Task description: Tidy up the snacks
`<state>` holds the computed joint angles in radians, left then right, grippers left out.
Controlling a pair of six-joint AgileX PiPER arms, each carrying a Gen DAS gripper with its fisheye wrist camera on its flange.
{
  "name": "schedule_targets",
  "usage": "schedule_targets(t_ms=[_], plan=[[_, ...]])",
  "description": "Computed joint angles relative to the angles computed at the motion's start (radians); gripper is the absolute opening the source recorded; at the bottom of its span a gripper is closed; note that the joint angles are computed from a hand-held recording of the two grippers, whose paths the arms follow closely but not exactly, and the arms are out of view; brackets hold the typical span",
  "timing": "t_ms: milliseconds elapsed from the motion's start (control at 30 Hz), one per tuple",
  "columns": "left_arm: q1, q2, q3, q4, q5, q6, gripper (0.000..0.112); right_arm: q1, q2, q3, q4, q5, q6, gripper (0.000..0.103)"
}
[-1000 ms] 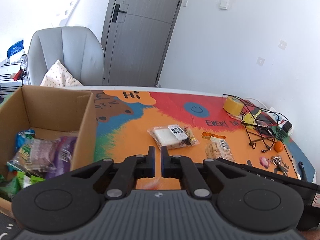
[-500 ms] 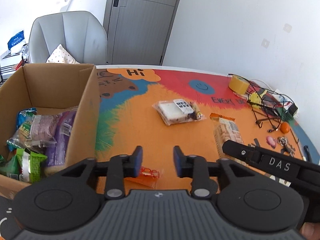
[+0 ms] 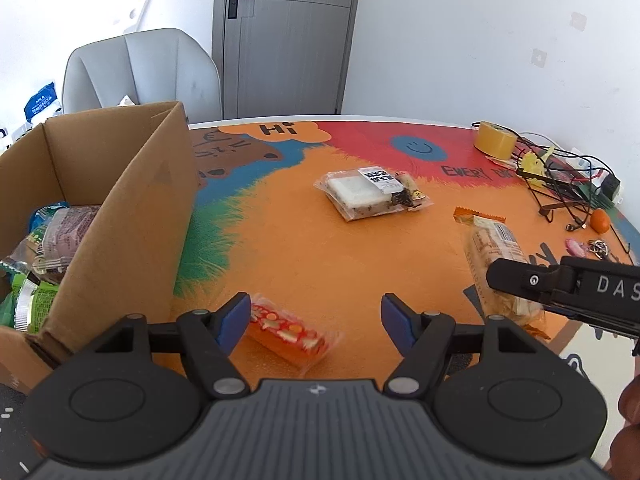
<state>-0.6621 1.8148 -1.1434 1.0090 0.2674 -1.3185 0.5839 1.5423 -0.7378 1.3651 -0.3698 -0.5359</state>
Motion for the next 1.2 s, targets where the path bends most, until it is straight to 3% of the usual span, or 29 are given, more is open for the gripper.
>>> schedule_targets(t_ms=[200, 400, 433, 500, 533, 600, 867, 1200], plan=[[-0.010, 0.013, 0.006, 0.076, 0.028, -0.067, 0.070, -0.009, 0.019, 0.001, -0.053, 0.021, 0.056, 0.035], [0.000, -0.026, 0.053, -0.008, 0.007, -0.031, 0.070, -0.008, 0.025, -0.001, -0.069, 0.026, 0.078, 0.035], [0.001, -0.025, 0.056, -0.015, 0.003, -0.019, 0.068, -0.008, 0.027, -0.003, -0.069, 0.027, 0.079, 0.035], [0.009, -0.017, 0.051, -0.071, 0.006, 0.018, 0.056, -0.006, 0.031, -0.006, -0.074, 0.032, 0.082, 0.035], [0.016, -0.013, 0.053, -0.071, -0.003, 0.003, 0.043, -0.004, 0.032, -0.008, -0.074, 0.032, 0.080, 0.035], [0.012, -0.007, 0.049, -0.033, 0.010, -0.033, 0.033, -0.003, 0.030, -0.008, -0.069, 0.034, 0.074, 0.035], [-0.003, 0.015, 0.031, 0.037, 0.007, -0.093, 0.025, 0.002, 0.023, -0.005, -0.065, 0.033, 0.071, 0.035], [0.005, -0.065, 0.070, 0.115, -0.034, -0.147, 0.018, 0.031, 0.007, -0.020, -0.017, -0.002, 0.030, 0.035]])
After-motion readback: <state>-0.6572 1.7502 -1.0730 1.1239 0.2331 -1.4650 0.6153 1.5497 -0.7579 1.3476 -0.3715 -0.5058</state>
